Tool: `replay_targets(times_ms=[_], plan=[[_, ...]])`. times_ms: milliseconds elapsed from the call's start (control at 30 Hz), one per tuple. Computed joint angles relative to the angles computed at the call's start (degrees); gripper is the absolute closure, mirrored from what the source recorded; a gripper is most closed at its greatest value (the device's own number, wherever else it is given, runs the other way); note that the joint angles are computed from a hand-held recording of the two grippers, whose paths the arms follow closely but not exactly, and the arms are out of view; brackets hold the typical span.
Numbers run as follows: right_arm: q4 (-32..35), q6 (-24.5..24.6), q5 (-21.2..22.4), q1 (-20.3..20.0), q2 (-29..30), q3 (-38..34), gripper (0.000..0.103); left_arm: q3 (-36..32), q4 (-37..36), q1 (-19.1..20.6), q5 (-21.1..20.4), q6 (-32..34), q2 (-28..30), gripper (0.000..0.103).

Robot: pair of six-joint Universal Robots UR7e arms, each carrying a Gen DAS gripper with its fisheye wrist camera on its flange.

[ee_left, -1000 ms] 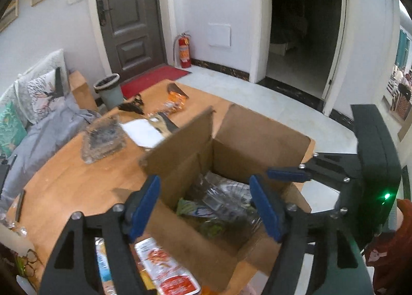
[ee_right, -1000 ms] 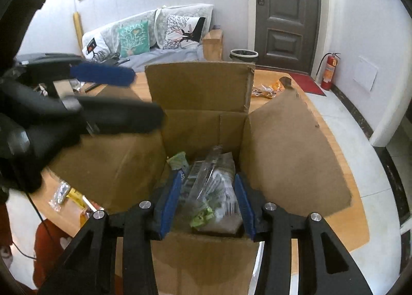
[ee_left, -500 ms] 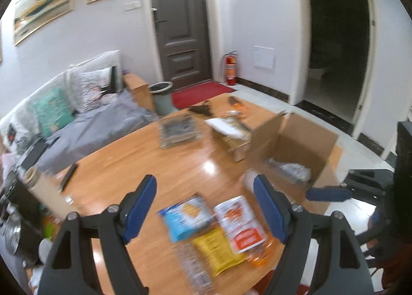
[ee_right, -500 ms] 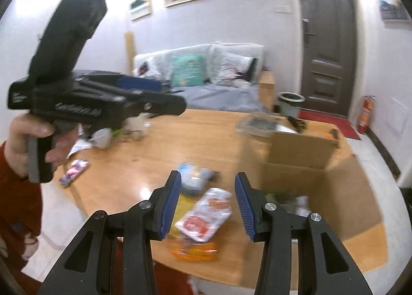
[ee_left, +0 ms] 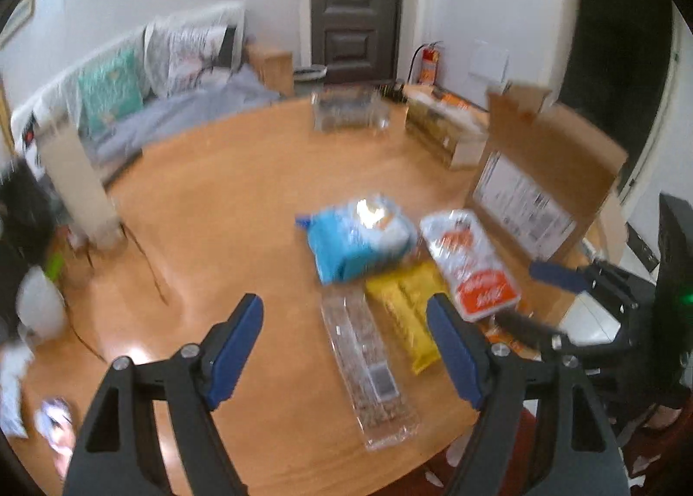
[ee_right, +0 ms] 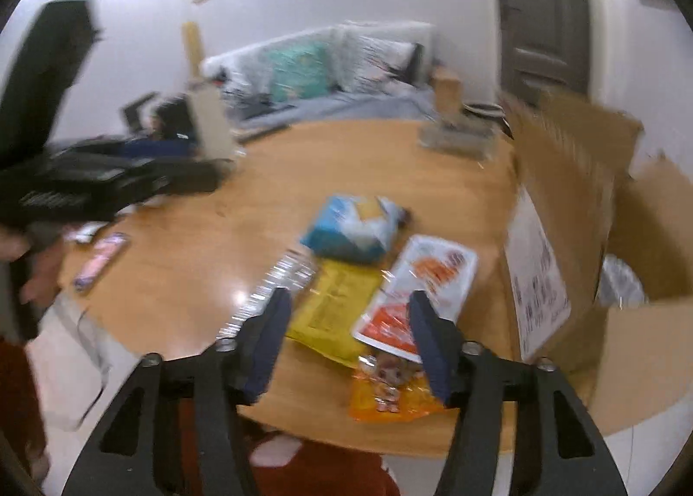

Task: Organize snacks
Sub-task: 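Move both tools back over the remaining snacks, then grasp the orange spicy-strip pack with the right gripper while the left gripper grasps the clear nut bar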

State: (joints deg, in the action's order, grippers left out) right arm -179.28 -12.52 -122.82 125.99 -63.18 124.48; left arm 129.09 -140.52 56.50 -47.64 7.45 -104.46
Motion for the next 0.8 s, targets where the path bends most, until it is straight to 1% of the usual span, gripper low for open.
replay_targets(times_ms=[100,133,200,300,400,467,567,600,667,700,767,800], plan=[[-5.2,-0.2,-4.4,-1.0,3.6,0.2,0.037,1.7,-2.5,3.1,-1.0,-1.6,1.8,0.028],[-5.9,0.1,-4.9,-1.5,4.4,0.0,0.033,2.3,-3.8,3.9,-1.2,-1.6,2.5,0.028],[-6.5,0.3,-5.4,-2.6,6.0,-1.0,0.028,3.1,-5.5,5.4,-2.0,-2.2,3.5,0.028],[-9.1,-1.3,-6.5,-3.1,8.3,-2.0,0.028,3.6,-7.2,7.0,-3.5,-2.2,4.6,0.028],[-9.1,-1.9,-6.8,-3.6,9.7,-3.3,0.028,4.5,-8.9,7.7,-3.6,-1.7,5.6,0.029],[-9.2,-2.2,-6.7,-4.1,10.1,-3.7,0.028,4.8,-9.4,7.8,-3.6,-1.7,6.2,0.035],[-9.3,-2.7,-6.7,-4.3,10.9,-4.4,0.028,5.3,-10.6,7.5,-3.1,-1.0,6.4,0.037],[-9.1,-3.0,-6.8,-4.3,11.2,-4.8,0.03,5.3,-10.8,7.4,-3.1,-0.8,6.4,0.038],[-9.8,-3.4,-7.0,-4.3,11.1,-4.5,0.032,5.7,-11.6,7.2,-3.0,0.1,6.6,0.045],[-10.2,-3.5,-7.0,-4.4,11.0,-4.3,0.034,5.9,-11.8,7.0,-2.9,0.7,6.5,0.046],[-10.5,-3.6,-7.0,-4.4,10.9,-4.1,0.036,6.2,-12.0,6.9,-3.5,1.9,6.3,0.057],[-10.4,-3.9,-6.7,-4.5,10.5,-3.8,0.036,5.9,-11.6,7.2,-4.1,2.3,6.1,0.06]])
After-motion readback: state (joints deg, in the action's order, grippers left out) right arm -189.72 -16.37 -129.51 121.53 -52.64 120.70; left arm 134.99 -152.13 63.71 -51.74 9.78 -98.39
